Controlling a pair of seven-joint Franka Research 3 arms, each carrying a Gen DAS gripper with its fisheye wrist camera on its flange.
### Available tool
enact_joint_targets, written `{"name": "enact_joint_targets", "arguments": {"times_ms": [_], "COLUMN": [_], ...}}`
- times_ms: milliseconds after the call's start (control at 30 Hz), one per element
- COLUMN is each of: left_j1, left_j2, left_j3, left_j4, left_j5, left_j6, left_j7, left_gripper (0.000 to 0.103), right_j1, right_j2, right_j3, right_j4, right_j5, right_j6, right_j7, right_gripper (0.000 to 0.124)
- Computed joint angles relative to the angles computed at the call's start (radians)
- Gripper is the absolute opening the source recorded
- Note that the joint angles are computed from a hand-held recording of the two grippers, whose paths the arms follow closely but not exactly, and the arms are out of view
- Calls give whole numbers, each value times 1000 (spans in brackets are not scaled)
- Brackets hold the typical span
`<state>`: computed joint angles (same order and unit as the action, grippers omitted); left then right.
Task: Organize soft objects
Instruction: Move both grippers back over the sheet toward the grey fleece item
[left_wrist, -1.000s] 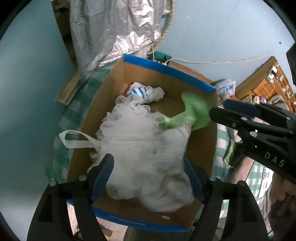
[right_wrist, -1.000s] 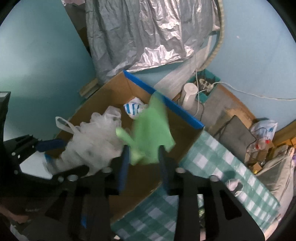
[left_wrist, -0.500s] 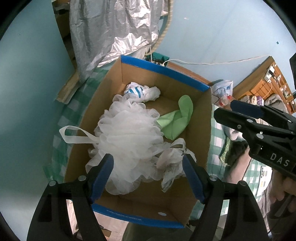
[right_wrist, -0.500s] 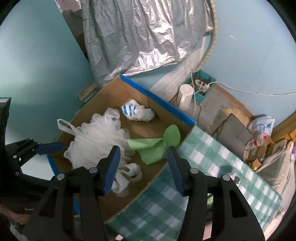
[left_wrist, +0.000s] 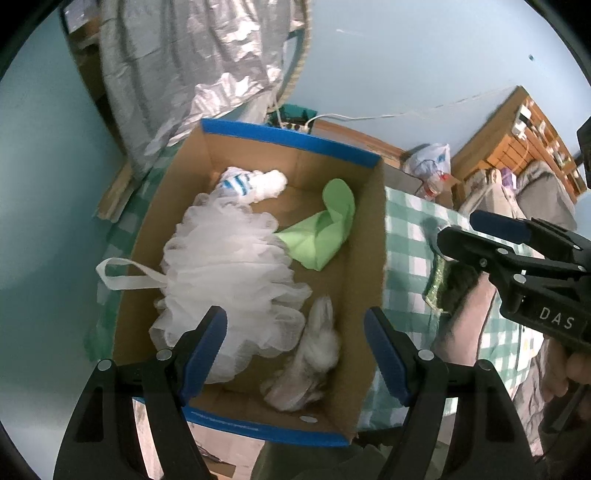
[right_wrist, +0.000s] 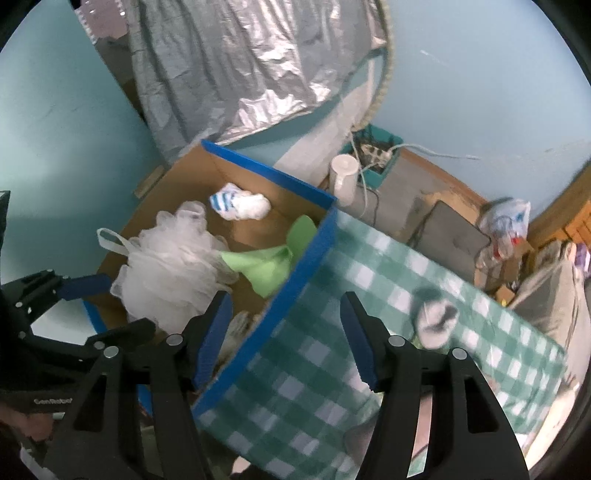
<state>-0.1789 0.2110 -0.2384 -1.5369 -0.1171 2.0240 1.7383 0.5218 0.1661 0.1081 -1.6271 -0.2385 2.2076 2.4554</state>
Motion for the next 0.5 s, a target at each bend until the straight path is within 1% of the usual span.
{"name": "enact_joint_targets", "arguments": {"times_ms": [200,500], "left_j1": [-16,-49], "left_j2": [-7,-14], "left_j3": [-13,-27], "left_j4": [-7,-16], "left_j5": [3,12], "left_j6": [1,6], "left_j7": [30,71], "left_gripper": [78,78], "right_j1": [-16,-69], "right_j2": [-90,-223], "right_j3": [6,43], "right_j4": [-120,-284], "right_j5": [3,5], "right_j6": [13,13], "right_j7": [74,161], "right_gripper": [61,61]}}
